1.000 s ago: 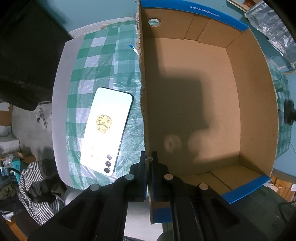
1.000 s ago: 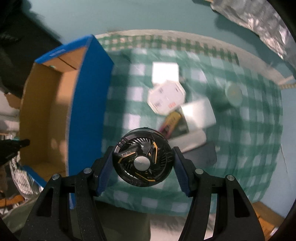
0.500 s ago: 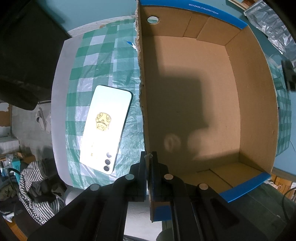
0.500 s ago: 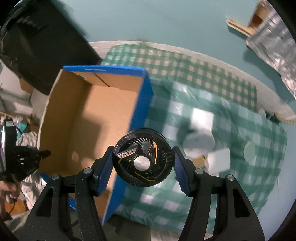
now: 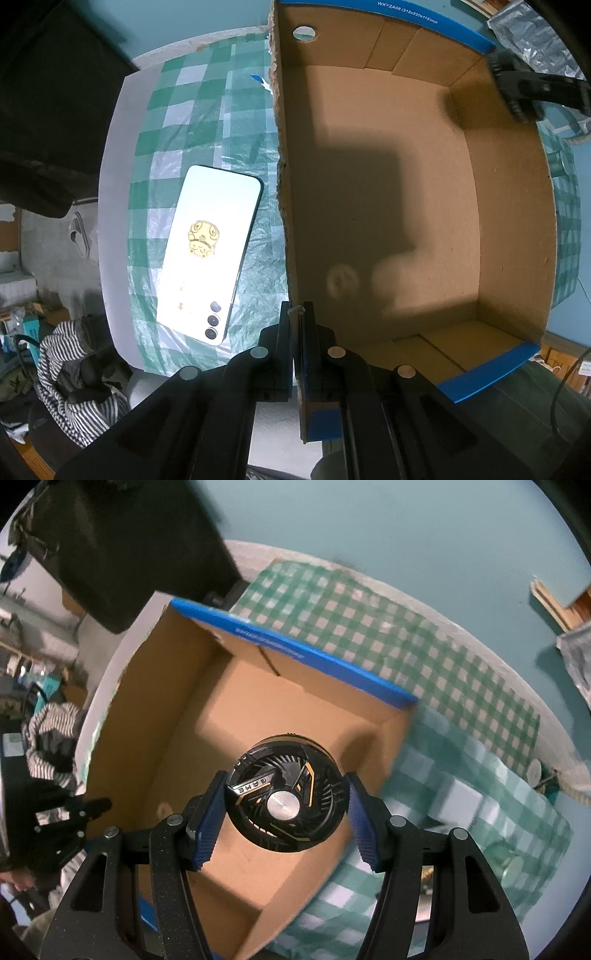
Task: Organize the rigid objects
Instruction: 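Carry the fan with the right gripper into the cardboard box and release, then move the right tool back over the green metal tin and grasp it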
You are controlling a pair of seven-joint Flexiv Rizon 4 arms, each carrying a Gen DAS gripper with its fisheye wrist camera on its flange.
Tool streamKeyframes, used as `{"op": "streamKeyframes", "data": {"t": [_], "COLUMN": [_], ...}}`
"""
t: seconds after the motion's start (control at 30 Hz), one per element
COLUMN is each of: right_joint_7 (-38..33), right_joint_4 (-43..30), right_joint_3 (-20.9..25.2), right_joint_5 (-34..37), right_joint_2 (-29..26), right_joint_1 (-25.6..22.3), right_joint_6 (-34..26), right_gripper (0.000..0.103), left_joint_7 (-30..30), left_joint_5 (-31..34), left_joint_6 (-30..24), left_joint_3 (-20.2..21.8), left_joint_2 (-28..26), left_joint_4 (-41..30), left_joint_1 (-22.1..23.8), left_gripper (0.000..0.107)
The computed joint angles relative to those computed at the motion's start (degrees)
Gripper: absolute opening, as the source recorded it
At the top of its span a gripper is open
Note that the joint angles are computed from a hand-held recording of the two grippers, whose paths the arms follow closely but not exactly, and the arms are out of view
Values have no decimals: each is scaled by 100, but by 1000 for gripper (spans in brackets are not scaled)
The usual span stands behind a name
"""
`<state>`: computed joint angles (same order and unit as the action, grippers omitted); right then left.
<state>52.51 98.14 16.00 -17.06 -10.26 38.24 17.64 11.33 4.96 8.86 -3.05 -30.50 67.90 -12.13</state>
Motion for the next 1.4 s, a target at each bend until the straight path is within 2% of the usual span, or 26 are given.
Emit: {"op": "streamKeyframes", "data": {"t": [0.23,0.37,0.77,1.0,1.1,1.4], "right_joint_7": [-100,-128,-56,158,275,778], "right_joint_4": [322,262,51,88,57,-269], "right_joint_3": [-5,2,-35,-48,-50,-1], "right_joint_5": [304,483,770,577,442,-20], "right_joint_2": [-55,-118,-221,-169,-150,-47], "right_joint_1": [-146,-140,-128,-85,-49,178], "right_joint_6": [638,649,508,402,279,-527], "right_gripper": [62,62,62,63,67,71], "left_joint_7": [-88,-184,-158,-95,-74,-55], "left_joint_5": [76,121,136,161,156,126], "left_joint_6": [-16,-153,-100,-1,39,21], "left_joint_3": [28,47,36,41,37,27], "left_joint_2": [-28,-91,-81,-24,-9,0], "left_joint_4": [-37,-156,-108,-5,28,14], "left_joint_1": [-34,-57,-49,-37,-32,-25], "left_gripper": [4,4,4,4,4,4]}}
